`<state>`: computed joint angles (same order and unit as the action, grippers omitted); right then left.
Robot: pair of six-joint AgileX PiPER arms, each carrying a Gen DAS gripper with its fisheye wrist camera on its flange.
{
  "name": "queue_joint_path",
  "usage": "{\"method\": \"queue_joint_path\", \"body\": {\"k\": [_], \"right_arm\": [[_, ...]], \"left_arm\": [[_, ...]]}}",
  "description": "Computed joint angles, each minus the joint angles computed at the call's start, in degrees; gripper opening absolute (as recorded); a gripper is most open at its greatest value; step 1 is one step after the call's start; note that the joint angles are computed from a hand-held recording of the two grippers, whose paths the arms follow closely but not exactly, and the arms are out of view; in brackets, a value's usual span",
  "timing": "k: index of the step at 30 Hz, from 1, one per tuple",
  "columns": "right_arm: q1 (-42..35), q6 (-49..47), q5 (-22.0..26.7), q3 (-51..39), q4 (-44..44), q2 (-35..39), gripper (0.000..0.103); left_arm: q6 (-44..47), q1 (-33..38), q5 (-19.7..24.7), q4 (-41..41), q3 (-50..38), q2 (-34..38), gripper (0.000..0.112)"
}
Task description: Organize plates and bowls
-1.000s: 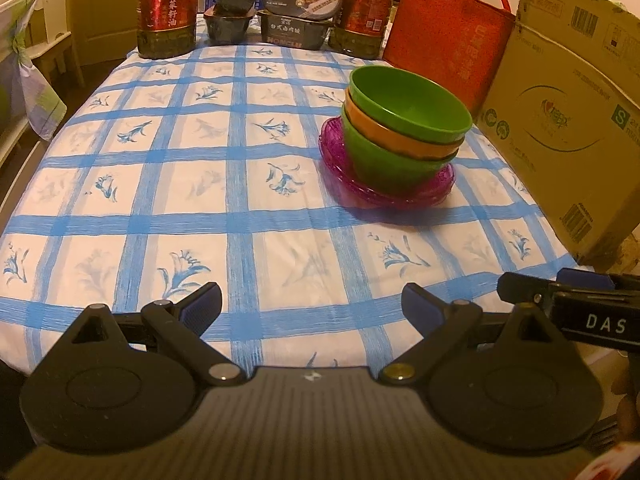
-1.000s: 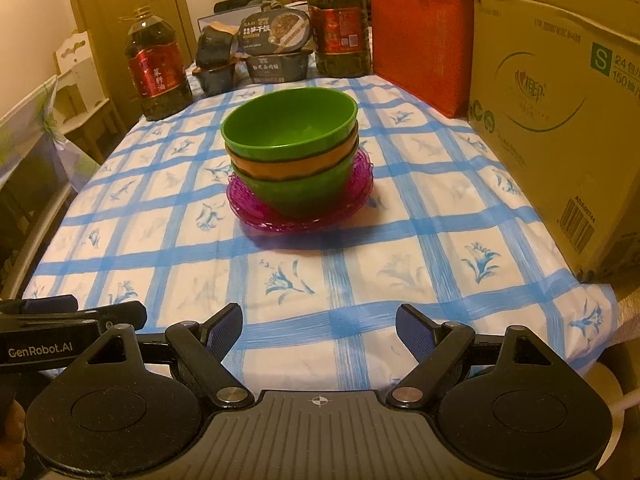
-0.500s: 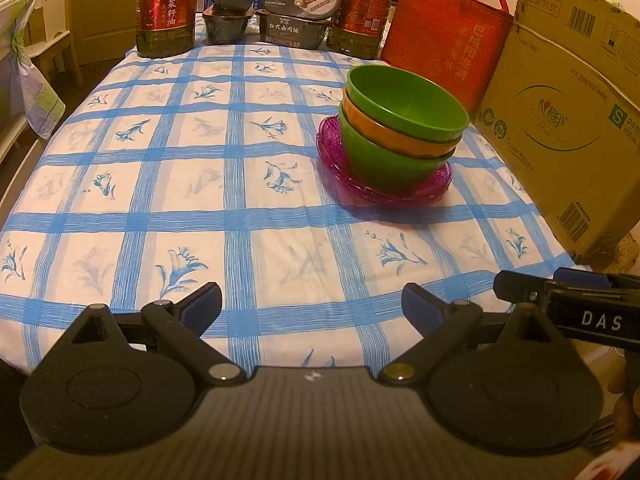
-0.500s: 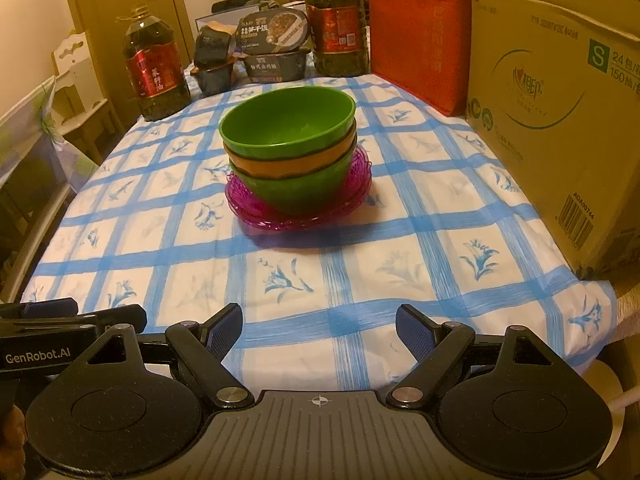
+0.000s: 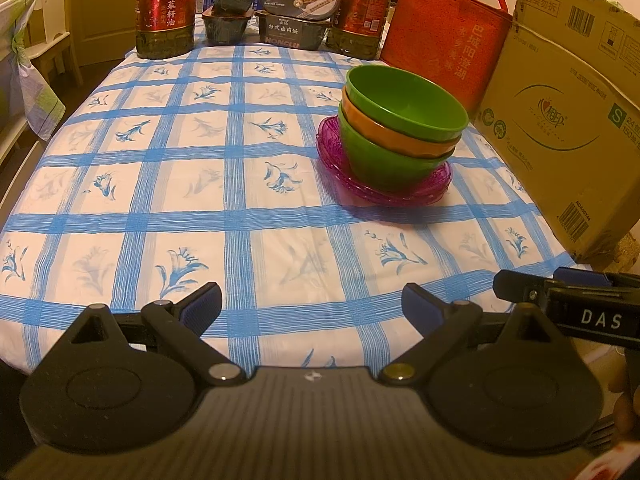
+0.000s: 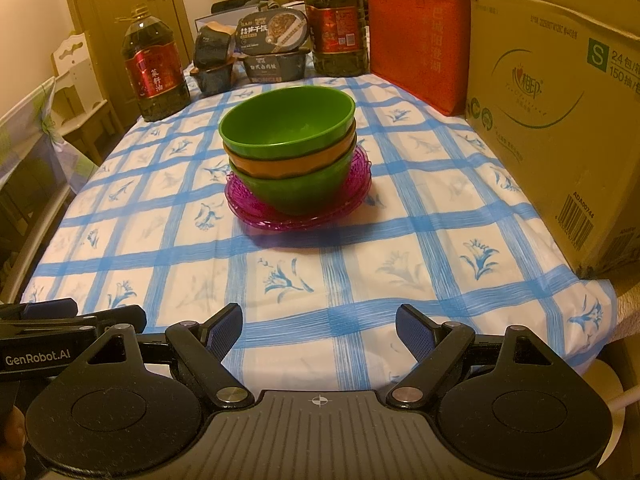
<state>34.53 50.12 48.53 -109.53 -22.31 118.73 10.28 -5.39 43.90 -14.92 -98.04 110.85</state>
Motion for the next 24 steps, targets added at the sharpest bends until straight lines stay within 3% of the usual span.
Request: {"method": "queue_joint_path", "body": {"k": [24], "right_arm": [[0.37, 0.52, 0.18, -0.19, -0.35, 0.17, 0.083]], "left_arm": [[0.28, 0.11, -0.07, -0.2, 0.15, -0.05, 0.095]]}}
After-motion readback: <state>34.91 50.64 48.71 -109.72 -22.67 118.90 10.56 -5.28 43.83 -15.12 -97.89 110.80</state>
